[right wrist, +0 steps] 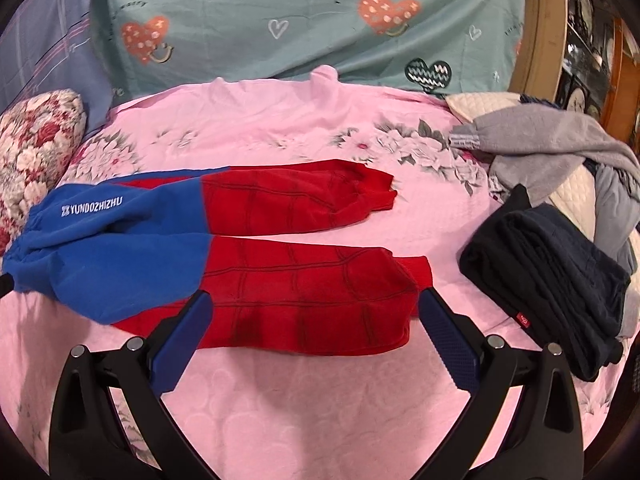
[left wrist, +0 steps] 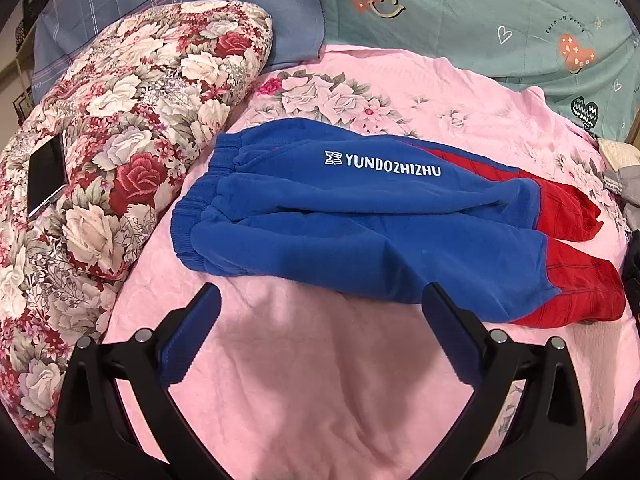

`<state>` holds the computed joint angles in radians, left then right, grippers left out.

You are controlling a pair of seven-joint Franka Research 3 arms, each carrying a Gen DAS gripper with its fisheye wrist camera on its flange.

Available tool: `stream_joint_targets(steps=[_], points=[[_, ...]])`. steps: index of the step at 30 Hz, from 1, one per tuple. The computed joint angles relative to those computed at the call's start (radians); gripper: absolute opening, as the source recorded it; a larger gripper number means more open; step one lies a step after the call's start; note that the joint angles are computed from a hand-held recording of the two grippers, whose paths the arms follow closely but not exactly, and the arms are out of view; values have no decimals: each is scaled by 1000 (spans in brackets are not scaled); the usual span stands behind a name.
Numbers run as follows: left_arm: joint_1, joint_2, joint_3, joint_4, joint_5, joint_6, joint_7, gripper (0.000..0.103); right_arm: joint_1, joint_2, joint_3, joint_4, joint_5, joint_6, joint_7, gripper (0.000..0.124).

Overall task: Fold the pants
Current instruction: 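Grasp the blue waistband with the left tool while the right tool grasps the red leg cuffs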

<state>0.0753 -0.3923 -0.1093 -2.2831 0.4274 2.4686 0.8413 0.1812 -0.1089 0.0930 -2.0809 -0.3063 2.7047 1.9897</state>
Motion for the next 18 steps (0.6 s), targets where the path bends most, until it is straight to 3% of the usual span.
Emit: stream_joint_targets(steps=[3, 6, 11, 18], points=[[-3, 18, 15, 10, -15, -1, 29, 101, -6, 20, -3, 23, -20, -14, 13, 102], [-19, 36, 75, 12, -136, -4, 100, 101, -7, 45, -13, 52, -39, -45, 19, 102], [70, 58, 82, 15, -112, -79, 56, 101, -14, 76, -41, 81, -81, -107, 67, 102], [112, 43, 119, -12, -150, -98, 108, 96, -22, 93, -71, 79, -80, -147, 97, 102]])
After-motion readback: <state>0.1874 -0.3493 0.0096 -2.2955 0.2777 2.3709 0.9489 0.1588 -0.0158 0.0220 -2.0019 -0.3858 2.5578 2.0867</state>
